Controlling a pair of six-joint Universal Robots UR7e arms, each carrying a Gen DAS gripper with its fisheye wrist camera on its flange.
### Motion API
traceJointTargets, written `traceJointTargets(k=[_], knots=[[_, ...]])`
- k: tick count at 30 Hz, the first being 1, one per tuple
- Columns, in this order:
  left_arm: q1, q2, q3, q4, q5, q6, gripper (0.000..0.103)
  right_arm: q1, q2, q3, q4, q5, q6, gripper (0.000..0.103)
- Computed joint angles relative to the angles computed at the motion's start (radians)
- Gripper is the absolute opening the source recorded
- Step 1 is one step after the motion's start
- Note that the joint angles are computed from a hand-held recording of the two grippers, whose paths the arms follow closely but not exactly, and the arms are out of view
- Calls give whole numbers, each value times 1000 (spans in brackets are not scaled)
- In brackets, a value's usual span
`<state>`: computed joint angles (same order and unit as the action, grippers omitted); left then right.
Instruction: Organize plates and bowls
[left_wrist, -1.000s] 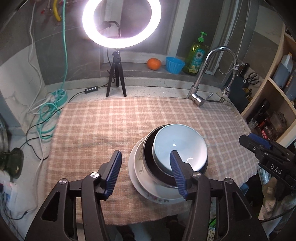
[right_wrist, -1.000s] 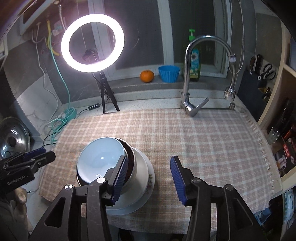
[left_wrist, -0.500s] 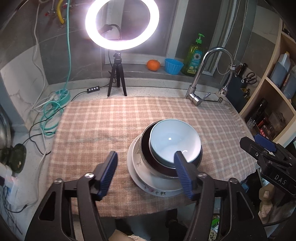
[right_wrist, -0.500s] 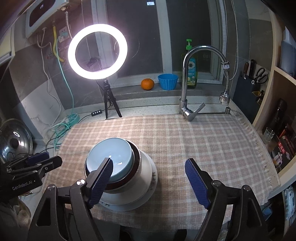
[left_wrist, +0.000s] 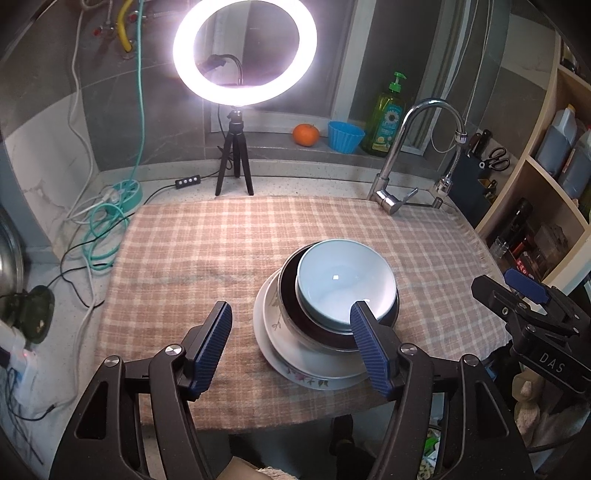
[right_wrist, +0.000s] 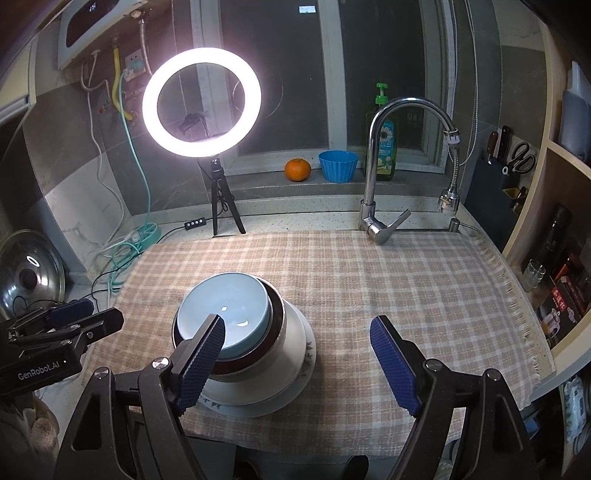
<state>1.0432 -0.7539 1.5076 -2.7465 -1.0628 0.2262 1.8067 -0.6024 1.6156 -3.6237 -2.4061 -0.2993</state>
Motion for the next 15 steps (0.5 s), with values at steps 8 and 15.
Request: traceJointTargets(k=[8, 15], knots=[[-3, 0, 0, 1, 8, -2, 66, -1, 3, -5, 2, -3, -2, 78], [-3, 4, -5, -2, 11, 1, 66, -5, 5, -14, 13, -4, -5, 78]])
